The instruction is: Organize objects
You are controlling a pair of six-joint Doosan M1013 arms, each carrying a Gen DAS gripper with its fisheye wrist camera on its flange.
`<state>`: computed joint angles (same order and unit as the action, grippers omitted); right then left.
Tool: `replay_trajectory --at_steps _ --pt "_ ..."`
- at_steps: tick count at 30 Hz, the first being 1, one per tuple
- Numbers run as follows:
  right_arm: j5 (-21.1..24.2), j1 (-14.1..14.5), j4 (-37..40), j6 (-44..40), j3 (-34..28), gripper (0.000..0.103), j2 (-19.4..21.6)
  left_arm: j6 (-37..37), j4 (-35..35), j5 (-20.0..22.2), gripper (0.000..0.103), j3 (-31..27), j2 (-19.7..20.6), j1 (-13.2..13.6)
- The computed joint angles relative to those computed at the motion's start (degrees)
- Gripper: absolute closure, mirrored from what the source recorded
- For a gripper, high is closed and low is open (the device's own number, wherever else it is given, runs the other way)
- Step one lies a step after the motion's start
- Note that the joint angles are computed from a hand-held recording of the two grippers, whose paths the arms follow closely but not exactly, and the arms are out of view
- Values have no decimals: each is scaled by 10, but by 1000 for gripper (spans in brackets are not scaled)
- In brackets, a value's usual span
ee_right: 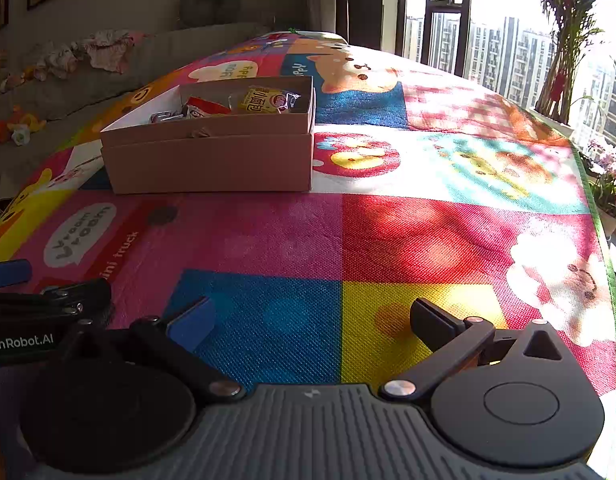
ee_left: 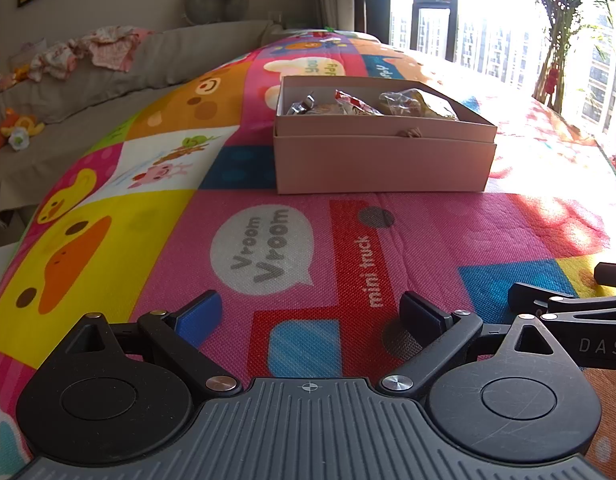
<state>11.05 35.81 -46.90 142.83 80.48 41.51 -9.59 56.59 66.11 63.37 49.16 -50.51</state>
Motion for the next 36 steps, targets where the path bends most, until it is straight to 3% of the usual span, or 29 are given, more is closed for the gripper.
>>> replay_trajectory --at_steps 36 --pt "1 1 -6 8 1 0 0 0 0 0 4 0 0 0"
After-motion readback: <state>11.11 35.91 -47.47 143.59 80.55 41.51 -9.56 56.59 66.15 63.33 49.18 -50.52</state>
